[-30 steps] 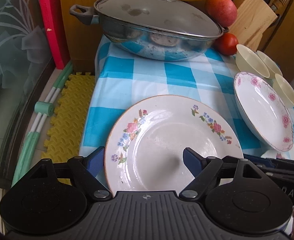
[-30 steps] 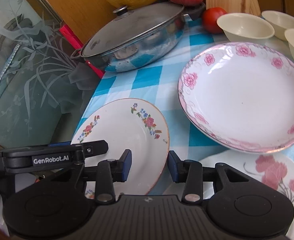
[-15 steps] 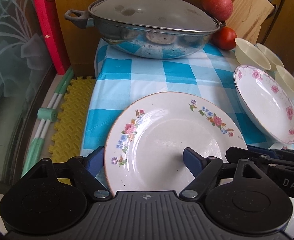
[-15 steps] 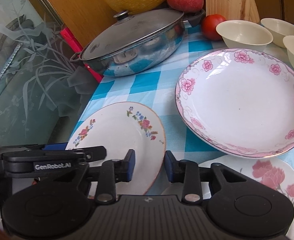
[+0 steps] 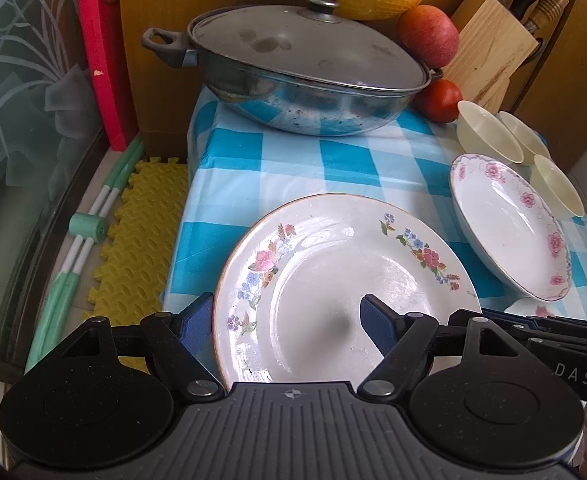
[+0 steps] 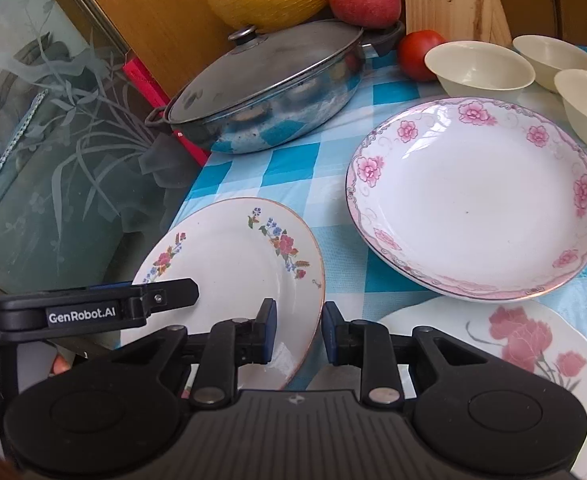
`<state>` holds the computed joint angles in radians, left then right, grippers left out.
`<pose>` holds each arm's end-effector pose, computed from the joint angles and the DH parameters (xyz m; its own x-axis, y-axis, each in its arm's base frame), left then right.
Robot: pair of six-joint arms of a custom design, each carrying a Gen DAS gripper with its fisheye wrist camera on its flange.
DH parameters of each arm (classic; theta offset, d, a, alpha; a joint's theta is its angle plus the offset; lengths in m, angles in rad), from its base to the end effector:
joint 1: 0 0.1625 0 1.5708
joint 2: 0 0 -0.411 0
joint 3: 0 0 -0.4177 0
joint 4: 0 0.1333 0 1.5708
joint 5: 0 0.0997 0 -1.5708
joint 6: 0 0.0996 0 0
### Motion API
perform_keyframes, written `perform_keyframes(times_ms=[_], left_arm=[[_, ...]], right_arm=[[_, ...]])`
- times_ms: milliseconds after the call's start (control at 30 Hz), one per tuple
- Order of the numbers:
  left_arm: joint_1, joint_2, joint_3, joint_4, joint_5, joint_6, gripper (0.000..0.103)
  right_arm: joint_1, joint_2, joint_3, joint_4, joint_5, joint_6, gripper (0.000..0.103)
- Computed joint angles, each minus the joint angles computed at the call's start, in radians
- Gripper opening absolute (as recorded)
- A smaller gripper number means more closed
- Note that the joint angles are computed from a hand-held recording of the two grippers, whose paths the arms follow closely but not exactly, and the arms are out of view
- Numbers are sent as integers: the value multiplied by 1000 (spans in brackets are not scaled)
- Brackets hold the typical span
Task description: Organize plates and bowls
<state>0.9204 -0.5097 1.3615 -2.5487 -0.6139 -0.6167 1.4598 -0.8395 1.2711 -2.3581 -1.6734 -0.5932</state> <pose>-0.2772 -0.7189 0.0043 -0.7722 -0.2388 -0.5888 0.1889 0.7985 -0.5716 0.0357 -0.7907 0.2355 -0.8745 -0.4000 0.2743 -0.4643 0.8539 -0.2351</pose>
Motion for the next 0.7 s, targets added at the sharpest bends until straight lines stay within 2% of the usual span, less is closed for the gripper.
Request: perform_keyframes(times_ms=[300, 700], left_arm=[[-19, -14, 35, -29, -38, -19, 82], [-65, 28, 29, -85, -89, 71, 82]], right_arm=[[-4, -61, 35, 1, 37, 8, 24], [-40, -172, 122, -18, -2, 42, 24]])
